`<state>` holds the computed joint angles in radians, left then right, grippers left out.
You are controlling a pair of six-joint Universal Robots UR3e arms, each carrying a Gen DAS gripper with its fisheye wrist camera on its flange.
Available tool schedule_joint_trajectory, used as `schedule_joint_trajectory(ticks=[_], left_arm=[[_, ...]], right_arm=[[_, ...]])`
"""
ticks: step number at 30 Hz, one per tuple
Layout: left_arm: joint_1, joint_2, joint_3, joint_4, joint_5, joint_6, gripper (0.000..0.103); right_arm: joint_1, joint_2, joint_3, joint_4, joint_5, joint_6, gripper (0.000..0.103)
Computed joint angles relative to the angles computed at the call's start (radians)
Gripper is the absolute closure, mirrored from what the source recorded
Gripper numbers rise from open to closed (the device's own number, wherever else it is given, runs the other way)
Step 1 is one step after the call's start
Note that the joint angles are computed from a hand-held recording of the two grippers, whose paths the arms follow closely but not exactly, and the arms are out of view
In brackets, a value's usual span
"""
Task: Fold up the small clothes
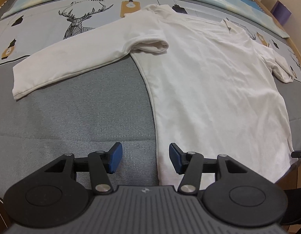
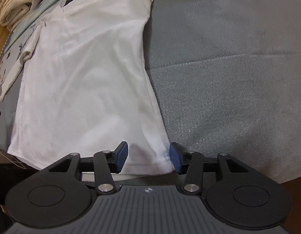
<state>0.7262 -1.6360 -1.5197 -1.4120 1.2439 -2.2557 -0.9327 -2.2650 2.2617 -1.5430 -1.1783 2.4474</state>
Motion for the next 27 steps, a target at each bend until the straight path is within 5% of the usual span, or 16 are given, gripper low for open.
schedule_joint_trajectory(ticks=[2,4,7,14,18,21,24,27], left_arm=[[-0.003,0.001,-0.004,0.004,0.002,0.002,0.045],[-0.005,0.0,-0.004,0.001,0.0,0.004,0.045],[-0.006,0.001,-0.005,-0.015,-0.005,0.019,0.045],[-0.054,0.075,-0.151,0.018,0.079,0.189,0.044],[-0.066,0.129,-0.262,0.053,0.125,0.328,0.044],[-0.094,0.15,-0.401,0.259,0.248,0.367,0.038],[-0.067,0.153,-0.386,0.241,0.209,0.372,0.036],[-0.036,0.164,-0.336,0.15,0.112,0.379,0.037]], right_arm=[[-0.011,-0.006,0.0,0.008,-0.014,-0.001,0.06],[-0.007,-0.017,0.003,-0.009,-0.042,-0.002,0.081],[-0.046,-0.027,-0.003,0.03,-0.049,-0.058,0.095],[-0.099,-0.054,-0.012,0.068,-0.025,-0.104,0.092],[-0.049,-0.043,-0.006,0.025,-0.05,-0.087,0.075],[0.019,-0.005,0.006,-0.06,-0.106,-0.041,0.083],[0.016,-0.019,0.0,-0.072,-0.097,-0.025,0.083],[-0.096,-0.144,0.003,-0.01,0.035,-0.102,0.082]])
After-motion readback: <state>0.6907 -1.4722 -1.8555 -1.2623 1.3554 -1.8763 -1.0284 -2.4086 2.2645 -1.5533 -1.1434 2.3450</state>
